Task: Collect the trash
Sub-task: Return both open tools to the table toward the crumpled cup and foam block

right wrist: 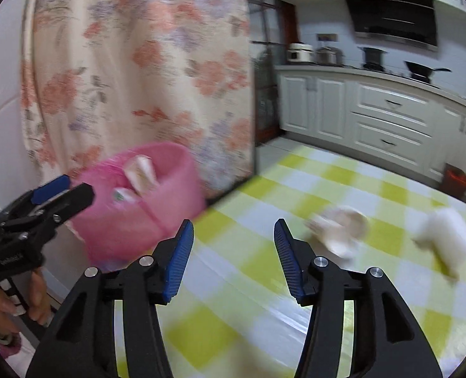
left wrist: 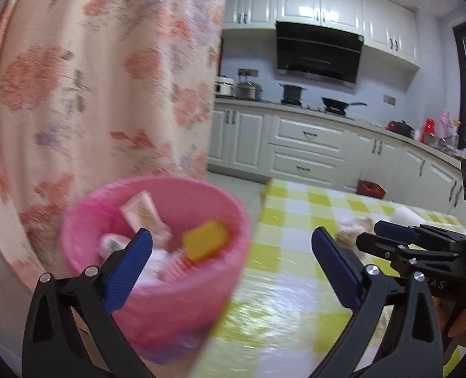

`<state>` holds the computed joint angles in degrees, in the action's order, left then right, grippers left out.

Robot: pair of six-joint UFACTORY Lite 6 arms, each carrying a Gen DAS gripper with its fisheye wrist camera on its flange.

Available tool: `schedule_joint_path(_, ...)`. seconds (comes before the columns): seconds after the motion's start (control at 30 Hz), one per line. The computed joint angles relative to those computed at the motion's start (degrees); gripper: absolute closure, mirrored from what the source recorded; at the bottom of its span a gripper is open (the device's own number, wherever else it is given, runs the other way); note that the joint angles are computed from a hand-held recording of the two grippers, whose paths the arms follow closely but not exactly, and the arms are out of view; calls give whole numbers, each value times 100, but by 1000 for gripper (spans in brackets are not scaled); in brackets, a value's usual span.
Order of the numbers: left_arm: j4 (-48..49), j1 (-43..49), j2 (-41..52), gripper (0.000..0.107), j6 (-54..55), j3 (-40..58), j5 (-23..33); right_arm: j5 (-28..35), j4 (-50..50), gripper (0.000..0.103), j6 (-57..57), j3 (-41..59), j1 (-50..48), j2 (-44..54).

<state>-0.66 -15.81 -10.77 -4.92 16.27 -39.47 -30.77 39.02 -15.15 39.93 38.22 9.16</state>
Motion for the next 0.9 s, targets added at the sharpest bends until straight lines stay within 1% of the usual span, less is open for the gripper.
schedule_joint_path(0.1,-686,-725,471,9,219,210,-75,-95,229,53,-156,-679,-247,-419)
schedule_joint_path(0.17,-1154,-1247,854,9,347,457,-122,-166,583,53,-472,-1066,-403,-671)
schedule_joint_path(0.23,-1460,-1585,1221,9,462,759,-155,-189,601,53,-520,-1362,-604,-874)
schedule_joint_path(0.27,-1703,-1830,1485,9,549,973,-206,-219,497,53,-437,-1579,-767,-1031)
schedule_joint_path(0.37,-2005,-2196,2121,9,589,1569,-219,-235,68,53,-111,-1965,-1277,-1253)
schedule_joint_path(0.53,-2332,-2570,2922,9,673,2483,-52,-153,-830,53,395,-2261,-2264,-1374)
schedule_joint_path(0.6,-2435,-2682,3242,9,734,2913,108,-98,-1137,53,539,-2273,-2651,-1366)
schedule_joint_path(0.63,-2552,-2723,3411,9,829,3146,209,-79,-1310,51,616,-2270,-2845,-1341)
schedule_joint_path(0.67,-2633,-2742,3586,9,904,3389,325,-47,-1578,47,758,-2234,-3101,-1283)
schedule_joint_path(0.73,-2694,-2757,3865,9,979,3767,504,2,-2016,42,1000,-2157,-3501,-1176)
schedule_joint_path(0.9,-3166,-2823,4557,9,1454,4714,919,101,-2740,40,1333,-1755,-4189,-749)
